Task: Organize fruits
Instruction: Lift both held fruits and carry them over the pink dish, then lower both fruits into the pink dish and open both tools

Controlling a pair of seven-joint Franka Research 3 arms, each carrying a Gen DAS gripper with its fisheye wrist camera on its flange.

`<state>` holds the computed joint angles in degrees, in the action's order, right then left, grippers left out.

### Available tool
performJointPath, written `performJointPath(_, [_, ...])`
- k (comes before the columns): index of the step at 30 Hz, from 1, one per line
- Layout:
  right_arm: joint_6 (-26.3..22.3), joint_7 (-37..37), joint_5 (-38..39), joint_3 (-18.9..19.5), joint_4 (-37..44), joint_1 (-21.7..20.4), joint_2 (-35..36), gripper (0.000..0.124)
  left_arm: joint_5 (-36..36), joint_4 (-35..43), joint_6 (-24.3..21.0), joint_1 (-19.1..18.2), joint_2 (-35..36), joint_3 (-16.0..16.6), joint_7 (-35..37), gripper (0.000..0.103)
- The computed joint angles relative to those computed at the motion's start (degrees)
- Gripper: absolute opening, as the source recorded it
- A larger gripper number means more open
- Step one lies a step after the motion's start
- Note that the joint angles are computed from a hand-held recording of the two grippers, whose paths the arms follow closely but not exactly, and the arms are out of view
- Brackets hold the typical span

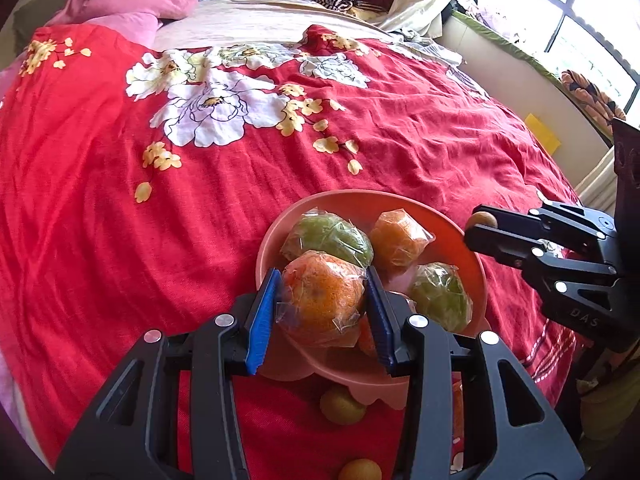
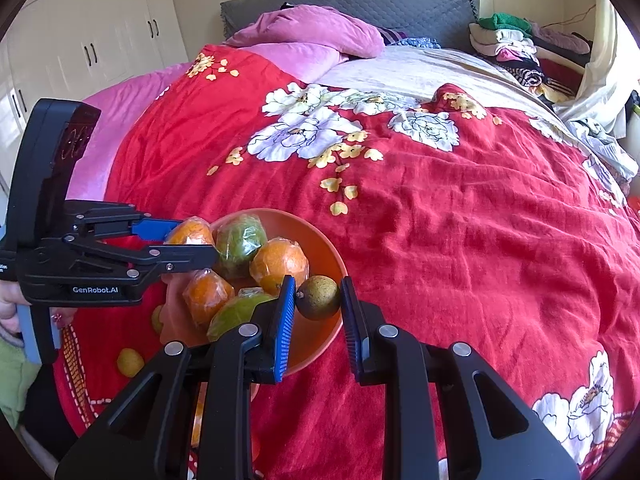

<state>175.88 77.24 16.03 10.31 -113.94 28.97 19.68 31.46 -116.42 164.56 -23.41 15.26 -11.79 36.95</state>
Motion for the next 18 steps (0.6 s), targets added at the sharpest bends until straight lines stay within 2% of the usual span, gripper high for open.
performJointPath(18, [-2.26,1.40,-1.52,-1.31,3.70,1.38,3.34,0.022,0.18,-0.35,1.14,-0.04,0.18,0.37,-0.64,0.034])
